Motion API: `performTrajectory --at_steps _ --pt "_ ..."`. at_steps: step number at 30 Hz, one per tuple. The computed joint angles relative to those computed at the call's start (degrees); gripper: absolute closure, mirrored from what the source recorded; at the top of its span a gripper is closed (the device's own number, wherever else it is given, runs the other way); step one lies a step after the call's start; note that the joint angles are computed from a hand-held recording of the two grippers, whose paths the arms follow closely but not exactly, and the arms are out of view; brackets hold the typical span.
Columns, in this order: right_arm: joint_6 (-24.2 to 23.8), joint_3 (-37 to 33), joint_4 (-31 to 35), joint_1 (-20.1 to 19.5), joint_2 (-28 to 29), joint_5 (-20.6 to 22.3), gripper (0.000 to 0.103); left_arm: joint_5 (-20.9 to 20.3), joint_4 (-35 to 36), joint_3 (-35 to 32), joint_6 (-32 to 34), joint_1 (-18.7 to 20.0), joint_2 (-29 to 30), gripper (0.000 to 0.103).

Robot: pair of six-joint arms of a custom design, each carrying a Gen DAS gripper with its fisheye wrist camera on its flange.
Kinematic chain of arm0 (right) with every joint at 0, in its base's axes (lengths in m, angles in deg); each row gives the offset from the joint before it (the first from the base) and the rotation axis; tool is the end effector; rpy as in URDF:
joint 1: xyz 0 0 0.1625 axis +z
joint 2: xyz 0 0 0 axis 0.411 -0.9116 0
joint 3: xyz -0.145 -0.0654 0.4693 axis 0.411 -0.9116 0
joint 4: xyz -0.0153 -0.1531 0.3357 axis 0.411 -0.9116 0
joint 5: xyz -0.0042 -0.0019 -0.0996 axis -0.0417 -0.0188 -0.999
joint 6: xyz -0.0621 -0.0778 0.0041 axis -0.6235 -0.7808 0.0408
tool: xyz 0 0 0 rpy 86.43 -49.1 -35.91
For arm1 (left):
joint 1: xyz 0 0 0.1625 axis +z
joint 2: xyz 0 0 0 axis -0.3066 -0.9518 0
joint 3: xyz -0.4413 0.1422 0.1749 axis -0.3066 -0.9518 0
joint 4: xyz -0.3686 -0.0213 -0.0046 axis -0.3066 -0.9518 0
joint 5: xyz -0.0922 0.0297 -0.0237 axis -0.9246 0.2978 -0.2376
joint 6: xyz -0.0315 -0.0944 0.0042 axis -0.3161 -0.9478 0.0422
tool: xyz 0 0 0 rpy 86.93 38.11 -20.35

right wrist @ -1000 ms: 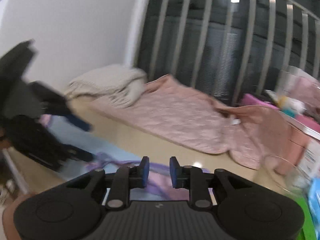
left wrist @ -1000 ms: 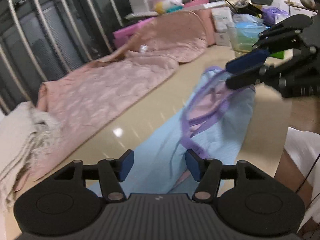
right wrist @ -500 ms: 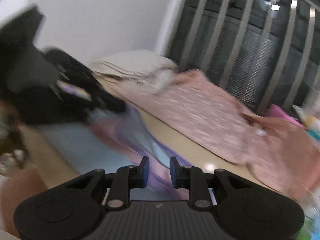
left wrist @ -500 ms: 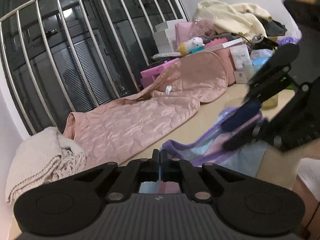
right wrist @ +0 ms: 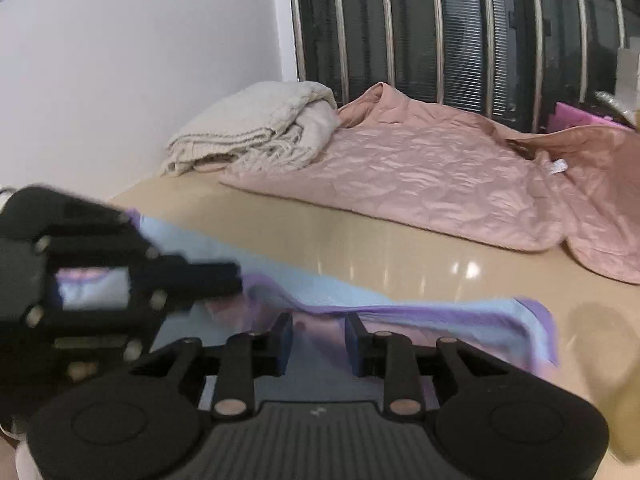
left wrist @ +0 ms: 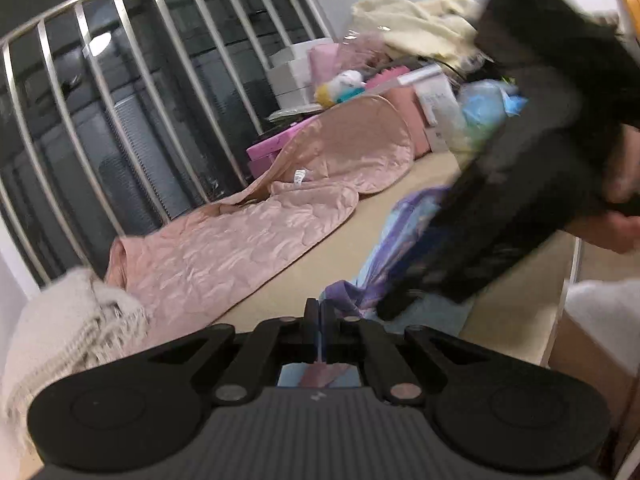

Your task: Fold clothes

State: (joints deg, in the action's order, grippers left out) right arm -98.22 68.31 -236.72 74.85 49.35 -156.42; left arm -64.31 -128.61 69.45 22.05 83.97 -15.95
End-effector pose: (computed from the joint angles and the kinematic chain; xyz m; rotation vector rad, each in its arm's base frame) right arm 0.2616 -0.8273 0.0914 1.3202 -2.4835 0.7240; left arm -0.1282 -0.7347 0.2240 1.2054 1.8180 -1.0483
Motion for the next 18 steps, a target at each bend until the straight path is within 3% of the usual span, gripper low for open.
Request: performTrajectory --at_steps 4,7,13,18 --pt "-0.3 1.5 9.0 -0.6 -2.6 6.5 0.083 -0.2 1.2 -2.5 -5.8 0.2 -0.4 0.102" --pt "-1.1 -0.7 8.0 -0.1 0.1 7.8 0.09 -0.2 1.7 -3.7 -6.3 0.1 -0.6 0.102" --pt "15.7 -12.5 5.3 0.0 7.1 3.9 0.091 0.3 0.2 -1.6 -3.0 -0.2 -0.3 0.102" --pt "19.7 -11.8 2.9 -0.6 7.4 2.9 0.091 1.1 2.3 -0.3 -1.7 -0.1 -0.5 0.102"
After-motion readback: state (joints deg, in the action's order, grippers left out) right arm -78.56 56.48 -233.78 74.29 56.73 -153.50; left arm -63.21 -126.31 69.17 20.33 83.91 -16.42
